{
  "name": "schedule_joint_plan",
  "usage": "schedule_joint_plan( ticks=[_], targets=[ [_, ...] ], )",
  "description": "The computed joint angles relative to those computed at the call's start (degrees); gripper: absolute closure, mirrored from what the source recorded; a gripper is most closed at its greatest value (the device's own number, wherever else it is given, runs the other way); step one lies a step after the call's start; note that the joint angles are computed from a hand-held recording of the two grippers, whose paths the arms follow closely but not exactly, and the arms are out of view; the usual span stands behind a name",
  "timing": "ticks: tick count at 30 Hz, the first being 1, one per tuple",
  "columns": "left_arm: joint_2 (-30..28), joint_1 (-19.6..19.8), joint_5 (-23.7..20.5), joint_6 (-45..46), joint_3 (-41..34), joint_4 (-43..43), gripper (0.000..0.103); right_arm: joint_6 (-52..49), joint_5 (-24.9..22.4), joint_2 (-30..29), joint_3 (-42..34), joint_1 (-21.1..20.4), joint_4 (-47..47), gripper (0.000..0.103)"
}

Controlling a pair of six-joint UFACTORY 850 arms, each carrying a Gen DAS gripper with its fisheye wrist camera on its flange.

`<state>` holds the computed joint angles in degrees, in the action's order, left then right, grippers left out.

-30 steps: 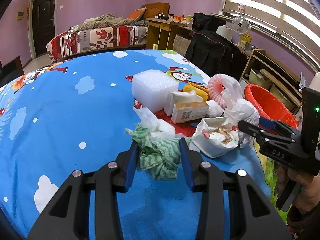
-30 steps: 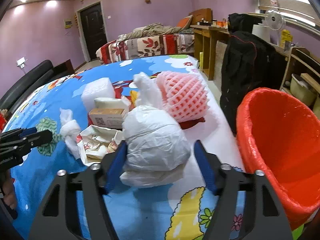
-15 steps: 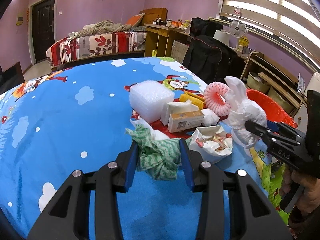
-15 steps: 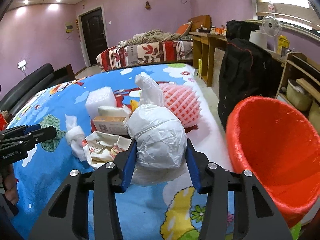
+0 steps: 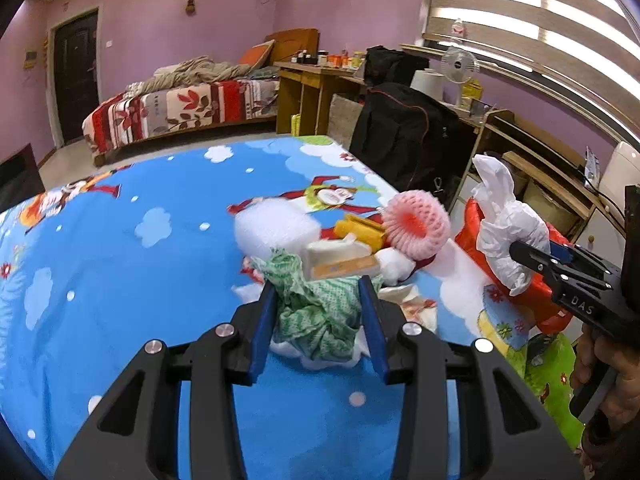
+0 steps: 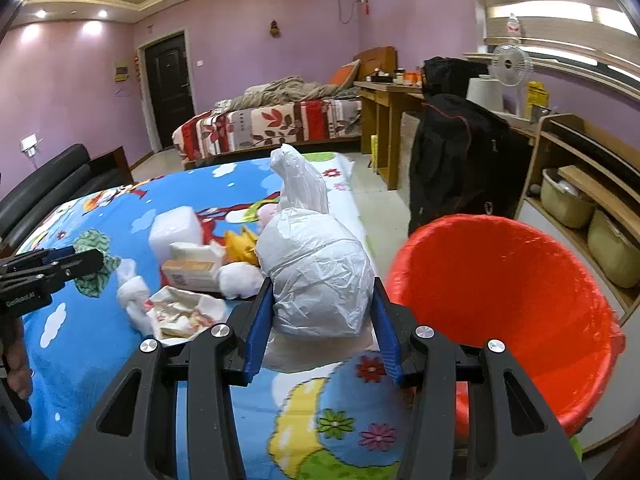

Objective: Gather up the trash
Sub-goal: 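Carry both items over the red bin and open both tools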

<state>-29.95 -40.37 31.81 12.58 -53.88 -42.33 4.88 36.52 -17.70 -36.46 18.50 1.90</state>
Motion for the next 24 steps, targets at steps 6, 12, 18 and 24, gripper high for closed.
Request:
schedule_joint_plan(
  ticks=[6, 12, 18, 24],
  targets=[
    [-0.9, -0.4, -1.6, 1.5, -2.9, 1.0, 0.064, -0.1, 0.4, 1.1, 0.9, -2.4, 0.8, 0.057],
    [-2.6, -1.3, -3.7, 4.7, -7.4, 1.3, 0.064, -0.6, 1.0, 2.4, 2.2, -5.2, 1.6, 0.057],
    [-4.9, -1.8, -6.7, 5.0, -12.6, 3.7, 0.064, -1.4, 1.1, 3.3, 2.9, -8.3, 2.7, 0.057],
    [-8.3, -2.9, -10.1, 6.9, -19.2, 5.0, 0.064, -1.3, 1.2, 3.8, 3.6, -11.3, 2.6, 0.057]
  ],
)
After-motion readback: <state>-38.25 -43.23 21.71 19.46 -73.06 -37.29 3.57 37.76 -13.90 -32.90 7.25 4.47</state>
